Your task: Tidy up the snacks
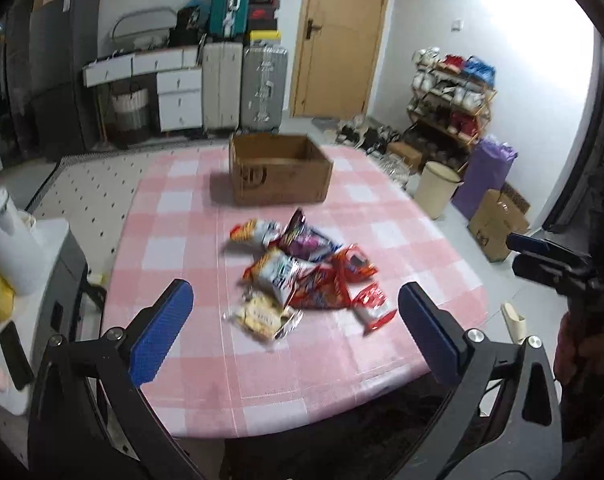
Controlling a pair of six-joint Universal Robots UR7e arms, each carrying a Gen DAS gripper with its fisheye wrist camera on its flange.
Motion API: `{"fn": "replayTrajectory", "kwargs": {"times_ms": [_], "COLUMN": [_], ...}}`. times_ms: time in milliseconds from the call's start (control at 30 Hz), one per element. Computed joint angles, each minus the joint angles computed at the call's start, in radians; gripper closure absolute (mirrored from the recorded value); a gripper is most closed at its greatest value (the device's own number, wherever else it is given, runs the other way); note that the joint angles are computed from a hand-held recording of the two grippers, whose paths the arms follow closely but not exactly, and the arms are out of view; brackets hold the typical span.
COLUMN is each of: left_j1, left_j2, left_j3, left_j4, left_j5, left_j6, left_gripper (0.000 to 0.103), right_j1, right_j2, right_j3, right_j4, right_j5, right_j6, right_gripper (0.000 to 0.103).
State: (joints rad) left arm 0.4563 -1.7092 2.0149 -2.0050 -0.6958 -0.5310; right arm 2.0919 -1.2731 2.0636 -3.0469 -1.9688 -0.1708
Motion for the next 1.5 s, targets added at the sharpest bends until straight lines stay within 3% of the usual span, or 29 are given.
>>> {"fn": "replayTrajectory", "kwargs": {"times_ms": [333,633,667,767,1133,1300,1500], "left_j1": [0.216,0.349,0.362,0.383,0.448,0.470,0.488], "left_j2": [0.193,0.317,0.330,0.345,0.407,0.424,0.435], "left_j3": [0.026,0.015,0.011,0.008,-0.024,-0.034,-0.044], "left_j4": [-0.282,-0.392,-0.396,-0.391,-0.401,-0.407,-0.409], "left_j5": [-0.064,-0.119,-0.126,-0.141,-0.166,-0.170,-0.173], "left_j6": [0.137,0.190,0.192,0.184,0.183,0.187,0.188], "left_gripper": [0.001,0.001,0.001,0.001,0.001,0.001,0.001], "right_j1": [-0.129,-0.220,-0.226,-0.244,-0.264,-0.251,-0.242], "right_j2": [0.179,0.302,0.315,0.352,0.442,0.473,0.491], "right_j3": [-0.080,-0.167,-0.178,-0.213,-0.291,-0.307,-0.302], "right_j4": [-0.007,0.043,0.049,0.077,0.119,0.084,0.030], "right_j5": [0.050,0.061,0.058,0.058,0.002,-0.049,-0.073], "right_j6": [-0.077,-0.116,-0.123,-0.132,-0.148,-0.203,-0.271], "right_gripper": [0.004,0.004,0.006,0.023,0.033,0.052,0.061]}}
